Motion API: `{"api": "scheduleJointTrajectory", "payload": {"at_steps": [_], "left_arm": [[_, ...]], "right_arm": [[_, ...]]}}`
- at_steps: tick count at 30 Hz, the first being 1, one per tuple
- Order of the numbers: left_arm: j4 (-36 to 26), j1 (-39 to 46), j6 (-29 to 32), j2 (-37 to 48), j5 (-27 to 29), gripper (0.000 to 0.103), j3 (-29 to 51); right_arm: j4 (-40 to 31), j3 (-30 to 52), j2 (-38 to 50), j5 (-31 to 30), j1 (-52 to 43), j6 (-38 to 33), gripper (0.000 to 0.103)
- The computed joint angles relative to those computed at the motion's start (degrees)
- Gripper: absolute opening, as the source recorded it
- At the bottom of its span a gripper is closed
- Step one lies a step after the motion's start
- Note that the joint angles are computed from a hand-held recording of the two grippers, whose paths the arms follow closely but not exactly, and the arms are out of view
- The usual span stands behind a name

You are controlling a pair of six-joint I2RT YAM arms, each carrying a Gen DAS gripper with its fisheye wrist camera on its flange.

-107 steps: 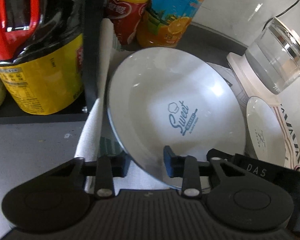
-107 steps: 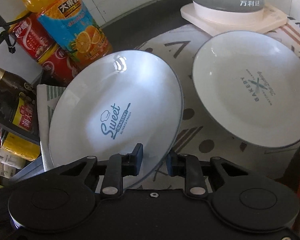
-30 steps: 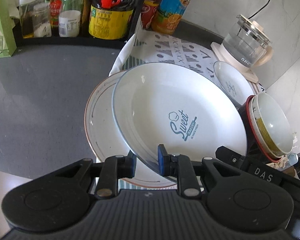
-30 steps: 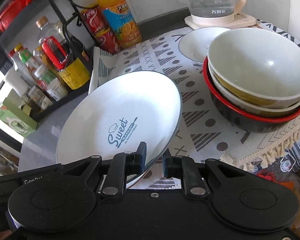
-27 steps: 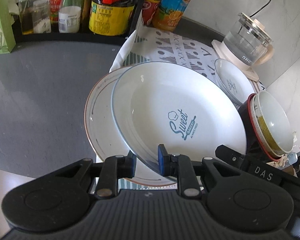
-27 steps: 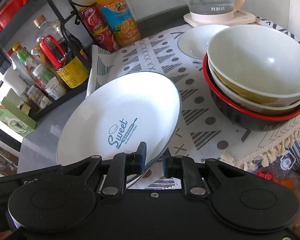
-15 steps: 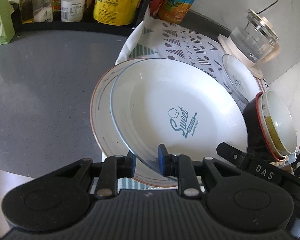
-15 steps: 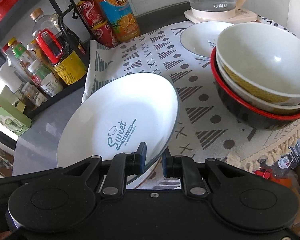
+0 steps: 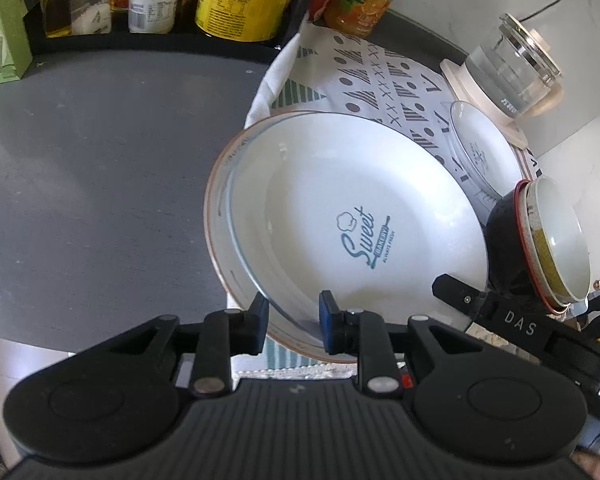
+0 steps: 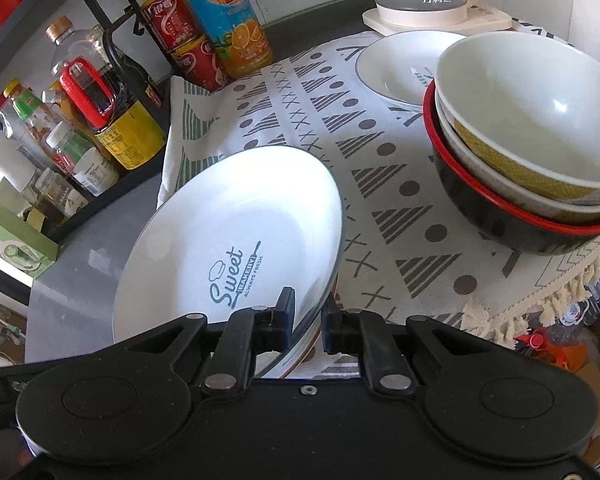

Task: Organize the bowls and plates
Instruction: 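Lower the 'Sweet' plate onto the flower plate and open both grippers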

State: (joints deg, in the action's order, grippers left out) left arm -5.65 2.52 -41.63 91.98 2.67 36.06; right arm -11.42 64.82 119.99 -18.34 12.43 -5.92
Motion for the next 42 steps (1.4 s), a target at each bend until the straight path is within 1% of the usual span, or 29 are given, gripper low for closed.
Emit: {"api": "scheduleJointTrajectory", "payload": {"at_steps": [3, 6, 10, 14, 20, 28, 34, 37, 38, 40, 42], "left_arm": [[0.98, 0.41, -0.78, -2.26, -2.13, 0.023, -1.97], [3.83, 1.63, -1.63, -5.26, -3.42, 0.023, -4.54], [4.16, 2.71, -1.81, -4.46, -5.3, 0.023, -4.05], [5.14, 3.61, -1.46, -2.74, -4.86, 0.028, -3.67], [6.03, 3.93, -0.11, 0.15, -5.52, 0.028, -2.93], [8.45, 5.06, 0.51, 3.4, -4.72, 0.028, -2.89], [11.0, 7.35, 1.16, 4.65, -2.36, 0.028, -4.01], [10.47, 7.19, 1.26, 5.01, -2.82, 0.028, -3.44], [9.84, 6.89, 1.01, 5.04, -3.29, 0.028, -3.06], [8.39, 6.19, 1.06, 4.7, -4.75, 0.028, -2.17], [7.87, 6.05, 1.62, 4.12, -4.65, 0.028, -1.54]], "right_arm": [[-0.26, 0.19, 0.5, 0.11, -0.08, -0.14, 0.012], [-0.02, -0.07, 0.41, 0.33, 0.02, -0.66, 0.012], [-0.56, 0.83, 1.11, 0.68, 0.07, -1.65, 0.012], [-1.2, 1.78, 2.4, 0.7, -0.31, -1.97, 0.013], [-1.47, 2.85, 3.65, 0.81, -0.08, -2.07, 0.014], [-1.21, 2.94, 4.57, 1.16, 0.6, -3.31, 0.016], [-1.58, 3.46, 5.11, 0.68, 0.57, -3.7, 0.017], [-2.2, 3.8, 5.05, 0.69, 0.5, -4.03, 0.018], [-2.29, 3.76, 4.73, 0.99, 0.47, -4.31, 0.021], [-2.11, 3.55, 3.79, 1.07, 0.37, -4.92, 0.022], [-2.38, 3.54, 2.76, -1.09, -0.62, -5.9, 0.031]]}}
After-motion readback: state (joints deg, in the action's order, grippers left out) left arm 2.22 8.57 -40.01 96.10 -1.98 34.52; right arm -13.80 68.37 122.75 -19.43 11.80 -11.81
